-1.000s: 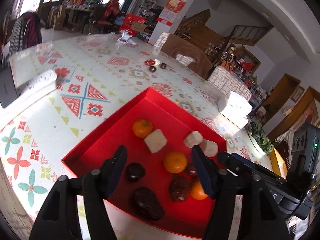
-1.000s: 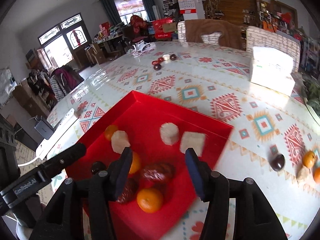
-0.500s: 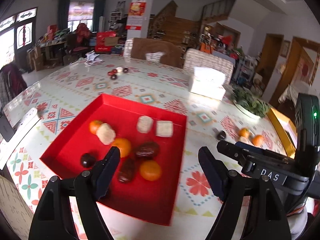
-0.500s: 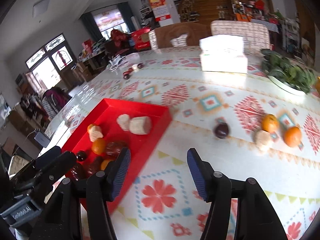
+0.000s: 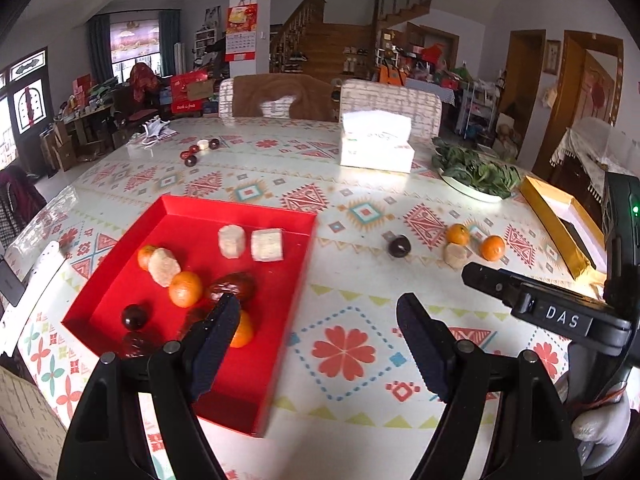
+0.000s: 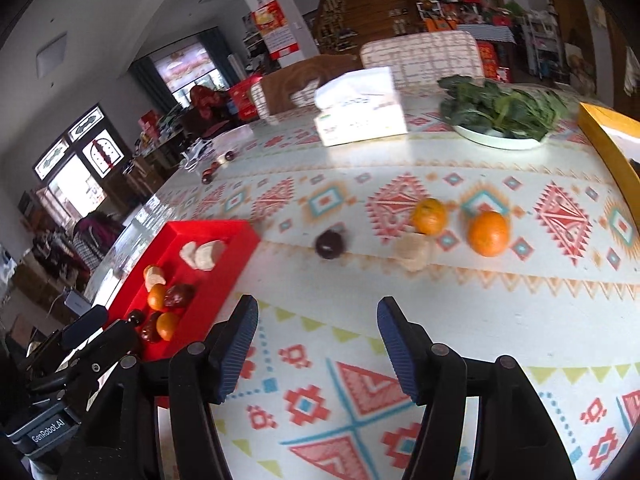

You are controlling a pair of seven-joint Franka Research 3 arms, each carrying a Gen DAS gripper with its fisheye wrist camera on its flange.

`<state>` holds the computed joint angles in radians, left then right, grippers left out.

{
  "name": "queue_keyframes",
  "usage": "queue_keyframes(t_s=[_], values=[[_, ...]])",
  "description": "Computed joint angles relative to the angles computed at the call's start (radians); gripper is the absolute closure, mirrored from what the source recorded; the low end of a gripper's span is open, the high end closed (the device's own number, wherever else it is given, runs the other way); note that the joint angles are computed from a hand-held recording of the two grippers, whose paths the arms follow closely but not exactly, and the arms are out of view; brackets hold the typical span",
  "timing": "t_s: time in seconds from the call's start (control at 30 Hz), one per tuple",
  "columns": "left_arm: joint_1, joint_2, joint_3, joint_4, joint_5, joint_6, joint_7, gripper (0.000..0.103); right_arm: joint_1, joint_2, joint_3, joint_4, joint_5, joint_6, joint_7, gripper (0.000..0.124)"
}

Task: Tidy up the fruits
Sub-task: 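Move the left tool to a yam slice while the right tool closes on an orange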

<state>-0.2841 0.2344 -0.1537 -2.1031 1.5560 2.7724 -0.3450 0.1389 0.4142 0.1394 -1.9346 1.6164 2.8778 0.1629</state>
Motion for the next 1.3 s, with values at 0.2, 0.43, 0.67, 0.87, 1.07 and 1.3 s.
queue_keyframes(t_s=[0.2,0.43,0.67,0.87,1.07,1.3], values=[[0.013,0.051,0.011,0.041,-0.033,0.107,0.019,0.023,-0.039,-0.005,-0.025,-0.006,-0.007,-0.009,0.023,0.057],[0.004,0.095,0.034,0.077,-0.030,0.150,-0.009,0.023,-0.097,-0.001,-0.082,0.035,0.006,0.062,0.081,0.054],[-0.014,0.159,0.049,0.135,-0.069,0.206,0.060,0.023,-0.116,0.095,-0.072,0.103,-0.308,0.029,0.375,0.054],[-0.031,0.172,0.078,0.139,-0.119,0.252,0.127,0.023,-0.058,0.205,-0.086,0.207,-0.569,0.048,0.560,0.054],[0.023,0.233,0.037,0.167,-0.345,0.353,0.376,0.023,-0.078,0.255,-0.036,0.246,-0.696,0.086,0.605,0.066],[0.042,0.337,-0.057,0.307,-0.561,0.269,0.694,0.023,-0.178,0.275,0.068,0.260,-0.751,0.080,0.628,0.086]])
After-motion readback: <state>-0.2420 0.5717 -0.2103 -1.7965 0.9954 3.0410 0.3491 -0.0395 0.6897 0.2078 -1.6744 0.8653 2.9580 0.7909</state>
